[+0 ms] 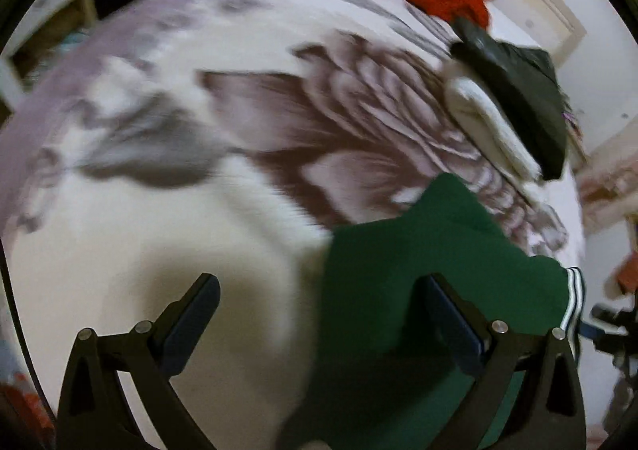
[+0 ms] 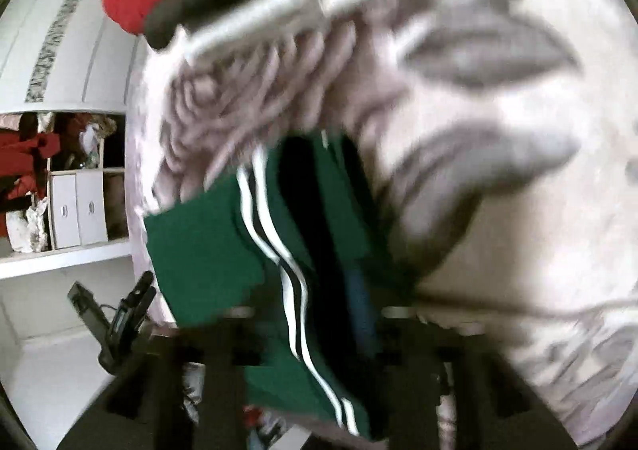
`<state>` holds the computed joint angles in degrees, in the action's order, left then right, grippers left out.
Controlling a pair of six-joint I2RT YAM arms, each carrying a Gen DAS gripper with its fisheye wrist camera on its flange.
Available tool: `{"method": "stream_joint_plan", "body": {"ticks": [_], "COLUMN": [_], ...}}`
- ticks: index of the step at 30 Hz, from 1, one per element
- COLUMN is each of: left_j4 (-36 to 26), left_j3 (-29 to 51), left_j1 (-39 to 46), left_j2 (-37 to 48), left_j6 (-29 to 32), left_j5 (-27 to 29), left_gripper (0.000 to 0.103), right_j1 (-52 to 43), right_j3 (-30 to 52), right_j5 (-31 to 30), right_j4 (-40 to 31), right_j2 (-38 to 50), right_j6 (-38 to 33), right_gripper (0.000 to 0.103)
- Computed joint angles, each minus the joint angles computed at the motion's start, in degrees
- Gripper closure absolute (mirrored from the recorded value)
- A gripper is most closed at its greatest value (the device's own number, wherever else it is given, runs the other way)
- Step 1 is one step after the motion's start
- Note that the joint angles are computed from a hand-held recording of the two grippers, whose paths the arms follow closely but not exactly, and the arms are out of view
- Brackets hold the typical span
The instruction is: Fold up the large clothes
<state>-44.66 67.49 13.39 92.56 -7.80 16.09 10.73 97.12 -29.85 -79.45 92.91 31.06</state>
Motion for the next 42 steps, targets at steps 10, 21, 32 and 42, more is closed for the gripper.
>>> {"method": "stream_joint_plan", "body": {"ticks": [10,21,32,42], "left_j4": [6.0,-1.5,-5.9,-6.0], "left_j3": [-0.4,17.1,5.9,-10.0], "left_j1": [-3.6,-2.0,-1.7,-5.6], "left_j2": [0.6,19.3,0.2,-16.4], "left_j6": [-4.6,-4.6,-1.3,-5.6], "left_j5": [7.2,15.2,1.2,-6.7], "left_gripper": [0.064,0.056,0.015,0.015], "right_j1": [0.3,-1.9,-3.6,10.1], "right_j3": [-7.1,-10.7,-12.6,-33.8], "right_j5": [-10.9,-5.1,-12.3,-9.0], "right_j4": [16.7,19.4,-2.7,14.6], "right_j2": [9.0,4.4,-6.7,-21.8], "right_j6": [1.6,7.9,-2.5,18.0], "right_gripper": [0.080,0.087,0.039,0.087]}}
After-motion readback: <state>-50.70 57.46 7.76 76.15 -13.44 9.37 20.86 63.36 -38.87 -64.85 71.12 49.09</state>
